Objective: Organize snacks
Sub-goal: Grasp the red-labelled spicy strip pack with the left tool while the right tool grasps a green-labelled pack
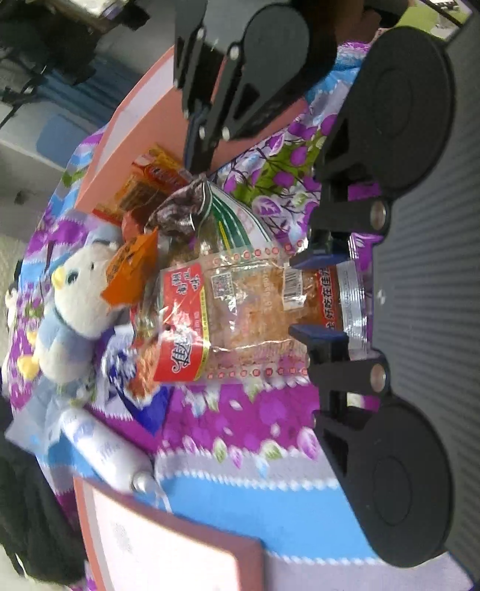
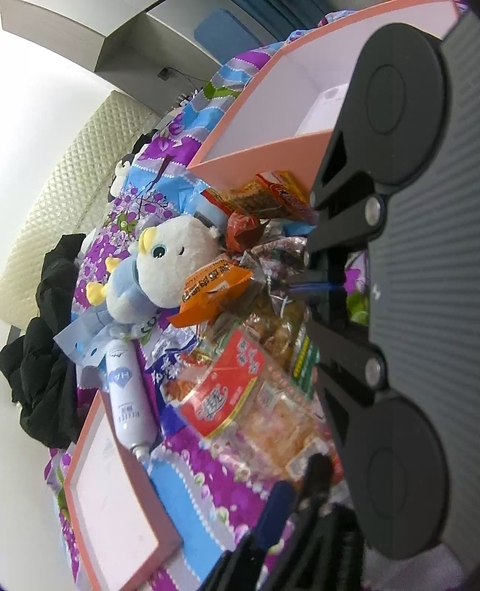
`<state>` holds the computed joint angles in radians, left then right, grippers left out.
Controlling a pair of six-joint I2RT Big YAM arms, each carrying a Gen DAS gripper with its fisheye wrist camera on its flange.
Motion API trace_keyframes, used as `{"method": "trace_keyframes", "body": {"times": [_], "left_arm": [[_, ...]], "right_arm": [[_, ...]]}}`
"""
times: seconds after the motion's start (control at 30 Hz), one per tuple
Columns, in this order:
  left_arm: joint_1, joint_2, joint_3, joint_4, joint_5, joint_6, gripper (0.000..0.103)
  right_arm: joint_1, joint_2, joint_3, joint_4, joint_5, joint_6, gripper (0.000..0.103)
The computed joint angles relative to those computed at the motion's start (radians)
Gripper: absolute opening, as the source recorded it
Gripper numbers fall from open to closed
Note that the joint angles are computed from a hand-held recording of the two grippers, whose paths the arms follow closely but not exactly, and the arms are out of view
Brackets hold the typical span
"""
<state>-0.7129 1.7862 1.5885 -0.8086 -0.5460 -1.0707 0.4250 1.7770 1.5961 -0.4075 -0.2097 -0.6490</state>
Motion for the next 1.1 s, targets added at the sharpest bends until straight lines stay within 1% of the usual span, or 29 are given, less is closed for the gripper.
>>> {"method": "trace_keyframes", "body": {"times": [0.03,0.07,0.1,0.13,0.2,0.23,0.27,0.33,0.4,0.43,0.47,0.5,0.53,0.57,0.6,0.63,0.67,0.7,0.77,0.8,0.83,0.9,0.93,1.0,1.03,1.07,1.1], "left_arm": [[-0.006,-0.004,0.0,-0.02,-0.009,-0.022,0.031],[-0.012,-0.004,0.007,-0.051,-0.021,-0.043,0.012],[-0.017,-0.006,0.01,-0.078,-0.025,-0.07,0.012],[-0.021,-0.013,0.003,-0.089,-0.033,-0.098,0.012],[-0.032,-0.027,-0.012,-0.107,-0.045,-0.14,0.012],[-0.037,-0.031,-0.014,-0.12,-0.05,-0.153,0.012],[-0.043,-0.035,-0.02,-0.127,-0.055,-0.164,0.012],[-0.054,-0.048,-0.038,-0.114,-0.065,-0.167,0.012],[-0.061,-0.059,-0.058,-0.081,-0.074,-0.149,0.013],[-0.061,-0.062,-0.064,-0.069,-0.077,-0.136,0.016],[-0.061,-0.064,-0.066,-0.063,-0.08,-0.13,0.026],[-0.058,-0.063,-0.066,-0.058,-0.082,-0.125,0.037],[-0.055,-0.06,-0.064,-0.054,-0.085,-0.118,0.068],[-0.052,-0.054,-0.059,-0.055,-0.089,-0.114,0.09],[-0.05,-0.046,-0.051,-0.056,-0.098,-0.108,0.092],[-0.044,-0.038,-0.046,-0.047,-0.087,-0.086,0.092],[-0.031,-0.027,-0.037,-0.042,-0.046,-0.053,0.092],[-0.016,-0.007,-0.017,-0.053,-0.004,-0.025,0.092],[-0.004,0.042,0.037,-0.123,0.014,-0.017,0.092],[-0.006,0.056,0.05,-0.133,-0.007,0.002,0.091],[-0.005,0.065,0.063,-0.146,-0.016,-0.002,0.089],[0.001,0.075,0.076,-0.155,-0.008,-0.016,0.086],[0.0,0.086,0.092,-0.179,-0.013,-0.011,0.081],[0.002,0.1,0.115,-0.208,-0.01,-0.028,0.078],[0.003,0.106,0.131,-0.223,-0.002,-0.039,0.069],[0.002,0.118,0.156,-0.247,0.003,-0.037,0.065],[-0.001,0.131,0.182,-0.276,0.0,-0.031,0.064]], "right_arm": [[-0.001,-0.01,-0.015,0.016,-0.001,0.018,0.003],[0.0,-0.017,-0.026,0.029,0.003,0.037,0.004],[-0.002,-0.021,-0.031,0.038,-0.01,0.061,0.005],[-0.005,-0.02,-0.029,0.034,-0.027,0.083,0.005],[-0.004,-0.013,-0.018,0.007,-0.034,0.104,0.021],[-0.006,-0.01,-0.014,-0.006,-0.045,0.119,0.035],[-0.009,-0.006,-0.008,-0.022,-0.057,0.143,0.041],[-0.013,0.002,0.0,-0.043,-0.065,0.201,0.041],[-0.018,0.014,0.011,-0.062,-0.084,0.267,0.049],[-0.022,0.022,0.021,-0.081,-0.094,0.304,0.056],[-0.025,0.033,0.038,-0.106,-0.1,0.348,0.056],[-0.029,0.044,0.052,-0.128,-0.115,0.381,0.056],[-0.032,0.056,0.067,-0.151,-0.13,0.408,0.056],[-0.033,0.071,0.086,-0.173,-0.141,0.427,0.056],[-0.031,0.082,0.095,-0.182,-0.143,0.434,0.055],[-0.028,0.091,0.103,-0.185,-0.138,0.435,0.055],[-0.024,0.101,0.109,-0.178,-0.135,0.431,0.055],[-0.02,0.108,0.111,-0.168,-0.134,0.425,0.055],[-0.01,0.135,0.139,-0.179,-0.111,0.408,0.055],[-0.006,0.151,0.158,-0.197,-0.104,0.402,0.054],[-0.005,0.168,0.182,-0.22,-0.104,0.403,0.05],[-0.007,0.197,0.223,-0.262,-0.124,0.419,0.043],[-0.008,0.206,0.237,-0.274,-0.138,0.428,0.04],[-0.007,0.22,0.264,-0.31,-0.148,0.415,0.032],[-0.005,0.224,0.278,-0.329,-0.15,0.403,0.021],[-0.004,0.225,0.288,-0.345,-0.154,0.391,0.015],[-0.004,0.225,0.295,-0.356,-0.154,0.39,0.014]]}}
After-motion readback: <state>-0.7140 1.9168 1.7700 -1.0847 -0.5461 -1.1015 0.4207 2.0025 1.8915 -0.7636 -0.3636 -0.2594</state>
